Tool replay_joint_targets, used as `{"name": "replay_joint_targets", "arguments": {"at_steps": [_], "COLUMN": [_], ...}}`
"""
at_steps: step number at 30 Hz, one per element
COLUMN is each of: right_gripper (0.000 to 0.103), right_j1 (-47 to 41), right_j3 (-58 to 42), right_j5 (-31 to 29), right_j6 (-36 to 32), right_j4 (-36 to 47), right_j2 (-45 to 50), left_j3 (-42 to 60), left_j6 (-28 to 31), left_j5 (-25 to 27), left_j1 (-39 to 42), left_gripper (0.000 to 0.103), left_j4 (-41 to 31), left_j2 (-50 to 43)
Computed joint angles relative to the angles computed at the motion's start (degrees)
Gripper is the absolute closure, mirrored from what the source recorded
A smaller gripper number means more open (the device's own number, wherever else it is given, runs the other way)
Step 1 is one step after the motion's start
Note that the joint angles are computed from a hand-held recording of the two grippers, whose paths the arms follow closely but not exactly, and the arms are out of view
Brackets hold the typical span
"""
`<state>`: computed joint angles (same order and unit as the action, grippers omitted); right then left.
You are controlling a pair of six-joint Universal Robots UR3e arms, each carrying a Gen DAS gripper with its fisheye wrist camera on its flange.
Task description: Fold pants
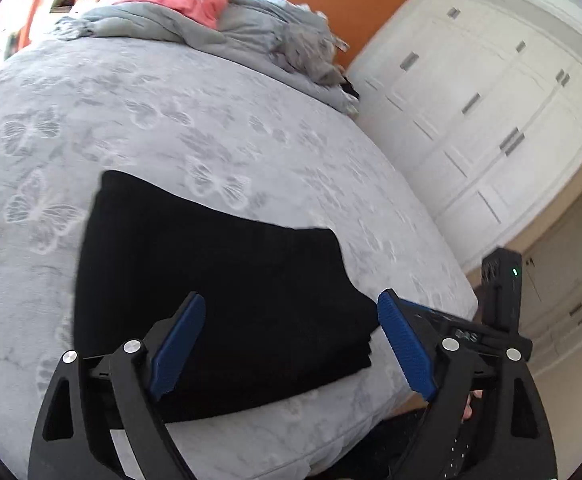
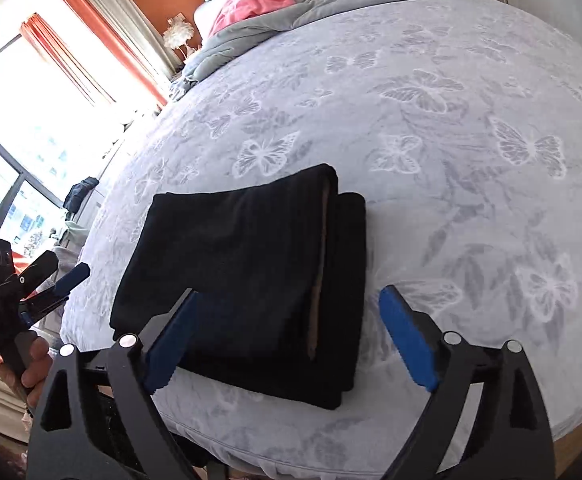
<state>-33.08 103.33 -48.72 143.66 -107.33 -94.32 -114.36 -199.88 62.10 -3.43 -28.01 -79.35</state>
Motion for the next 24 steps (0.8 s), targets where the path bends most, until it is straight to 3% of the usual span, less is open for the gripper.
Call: {"name": "replay_joint_targets", "arguments": {"at_steps": [4, 5, 7, 10, 12, 15, 19, 24], "right_gripper": [0.018, 0.025, 0.051, 0.069, 0.073, 0.057, 0.058, 0.058], "right_j1": [6.62, 7.65, 10.54, 13.5, 15.62, 15.72, 14.14, 11.34], "right_j3": [-6.35, -6.63, -4.1, -2.58, -2.46, -3.33, -2.94, 1.19], "right_j5": [-3.05, -4.39, -9.58, -14.21, -18.07, -18.81, -18.63, -15.9], "right_j6": [7.0, 8.03, 10.76, 11.65, 11.64, 10.78, 10.28, 10.68], "right_j4": [-4.35, -5.17, -12.52, -15.97, -17.3, -15.4, -12.02, -9.75], "right_j2": [11.87, 13.15, 13.35, 10.11, 7.67, 5.81, 5.82, 4.87], "left_j3": [-5.72, -6.51, -7.39, -6.91, -6.67, -8.53, -9.94, -10.03], "left_j6": [-3.21, -3.55, -3.19, -1.25, 0.15, 3.35, 6.35, 7.82], "left_j5": [-1.12, -0.12, 1.94, 5.43, 7.59, 5.45, 0.82, 0.31], "left_j1": [9.72, 11.01, 13.15, 14.59, 15.28, 19.75, 25.46, 25.04], "left_gripper": [0.018, 0.018, 0.018, 0.018, 0.018, 0.018, 0.018, 0.018], "left_j4": [-2.9, -3.44, -5.36, -9.32, -11.59, -15.39, -21.19, -22.75], "left_j2": [7.29, 8.45, 10.55, 12.6, 14.25, 19.55, 24.99, 26.44]}}
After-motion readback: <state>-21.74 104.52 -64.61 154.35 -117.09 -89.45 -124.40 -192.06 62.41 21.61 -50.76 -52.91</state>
